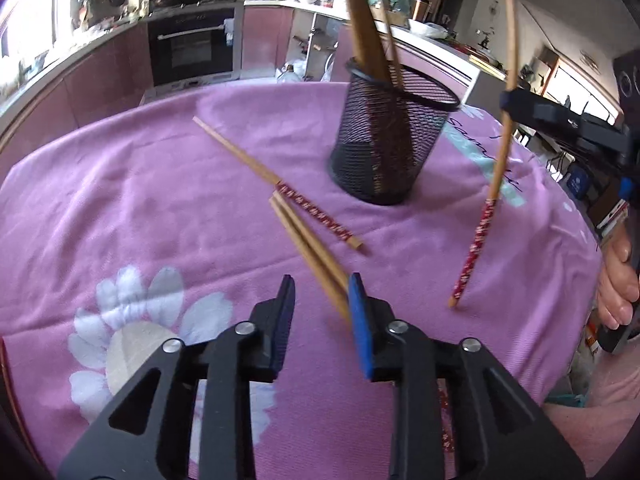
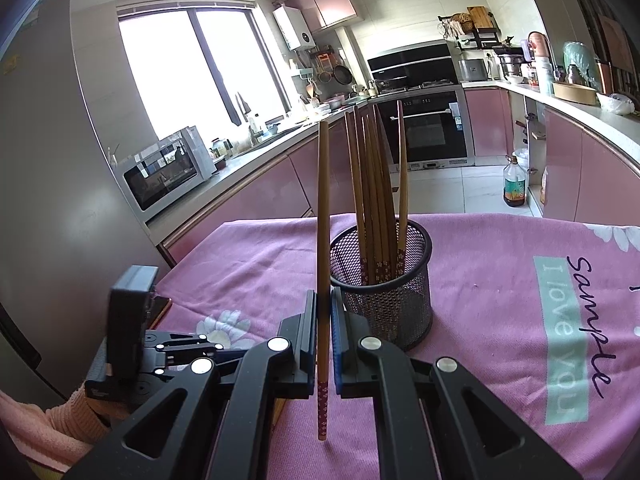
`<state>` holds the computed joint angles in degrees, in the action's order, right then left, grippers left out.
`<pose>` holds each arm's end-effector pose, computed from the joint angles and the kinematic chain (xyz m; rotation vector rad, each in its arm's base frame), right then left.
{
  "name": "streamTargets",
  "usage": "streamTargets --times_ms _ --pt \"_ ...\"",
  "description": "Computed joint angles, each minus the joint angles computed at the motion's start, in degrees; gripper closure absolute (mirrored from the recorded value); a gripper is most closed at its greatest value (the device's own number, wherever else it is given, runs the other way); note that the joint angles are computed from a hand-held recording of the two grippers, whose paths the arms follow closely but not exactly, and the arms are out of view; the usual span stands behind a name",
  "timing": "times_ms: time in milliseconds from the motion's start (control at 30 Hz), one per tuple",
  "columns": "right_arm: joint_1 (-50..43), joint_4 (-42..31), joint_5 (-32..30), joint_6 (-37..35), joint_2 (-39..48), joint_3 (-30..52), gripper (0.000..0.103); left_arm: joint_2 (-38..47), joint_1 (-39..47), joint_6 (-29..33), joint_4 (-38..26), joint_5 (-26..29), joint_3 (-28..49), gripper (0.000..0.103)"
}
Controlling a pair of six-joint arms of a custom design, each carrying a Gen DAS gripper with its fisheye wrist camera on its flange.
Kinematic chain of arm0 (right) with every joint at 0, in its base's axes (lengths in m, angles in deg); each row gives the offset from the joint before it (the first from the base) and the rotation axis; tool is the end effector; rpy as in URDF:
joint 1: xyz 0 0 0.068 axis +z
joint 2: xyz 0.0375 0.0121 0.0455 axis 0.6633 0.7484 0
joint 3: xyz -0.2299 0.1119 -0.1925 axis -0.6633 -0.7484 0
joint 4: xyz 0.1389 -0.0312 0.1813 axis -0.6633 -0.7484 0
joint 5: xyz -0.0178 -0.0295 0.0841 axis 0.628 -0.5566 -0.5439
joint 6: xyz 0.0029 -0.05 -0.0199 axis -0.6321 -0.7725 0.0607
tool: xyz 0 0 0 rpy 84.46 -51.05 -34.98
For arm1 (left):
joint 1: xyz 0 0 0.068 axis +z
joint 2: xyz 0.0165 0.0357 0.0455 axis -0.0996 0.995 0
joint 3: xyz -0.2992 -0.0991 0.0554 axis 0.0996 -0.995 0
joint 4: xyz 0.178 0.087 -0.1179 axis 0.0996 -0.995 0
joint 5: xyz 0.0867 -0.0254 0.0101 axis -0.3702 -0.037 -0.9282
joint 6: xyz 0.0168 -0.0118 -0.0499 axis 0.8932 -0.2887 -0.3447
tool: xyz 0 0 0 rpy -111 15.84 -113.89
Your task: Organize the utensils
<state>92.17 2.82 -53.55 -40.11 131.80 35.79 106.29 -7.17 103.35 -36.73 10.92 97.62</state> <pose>0.1999 0.2136 0.2211 0.1881 2.1060 0.3713 0.3649 -0.0287 0.1529 1.0148 2.3279 -0.5482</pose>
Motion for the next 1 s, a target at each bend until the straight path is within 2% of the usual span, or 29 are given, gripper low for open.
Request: streamTargets --times_ms 100,167,267,367,467,567,700,733,867,1000 --pt "0.1 -0.2 0.0 -0.2 0.3 0.5 0.098 0.6 -1.7 -0.3 1.3 -2.4 -0.8 0.076" --pt "0.2 -0.5 0.2 -0.3 0.1 0.5 0.098 1.1 -1.5 -0.3 1.3 -2.1 -0.7 0.077" --pt "0.1 -0.2 0.1 -0.1 -0.2 -0.2 0.098 1.6 -0.7 0.5 0.2 -2.2 0.1 0.087" --pt "-0.2 0.3 -0.3 -0.2 -0.1 -0.4 0.098 2.2 0.4 1.5 -0.7 -2.4 1.1 0.087" --pt "-0.2 0.5 -0.4 -0.5 0.0 -0.4 0.098 2.8 1.1 1.4 -1.0 -3.2 2.4 0.082" --pt "-0.1 0.1 -0.4 -0.7 0.2 -0.1 0.098 3.3 1.2 0.2 1.2 -5.0 2.7 0.079" --pt "0.0 -0.3 -0.3 -0.9 0.3 0.2 0.098 3.8 0.8 -0.3 2.5 -5.6 3.1 0.079" --pt "0.0 -0.3 -0.4 -1.0 0.3 0.3 0.098 3.6 0.5 -0.5 3.5 -6.0 2.5 0.080" --pt "-0.1 -0.4 -0.6 -1.3 0.9 0.8 0.098 3.1 -0.4 -1.5 6.4 -6.7 0.7 0.094" --pt "-0.2 -0.4 -0.7 -1.5 1.1 1.1 0.098 2.4 -0.8 -2.0 8.7 -7.2 -1.1 0.096"
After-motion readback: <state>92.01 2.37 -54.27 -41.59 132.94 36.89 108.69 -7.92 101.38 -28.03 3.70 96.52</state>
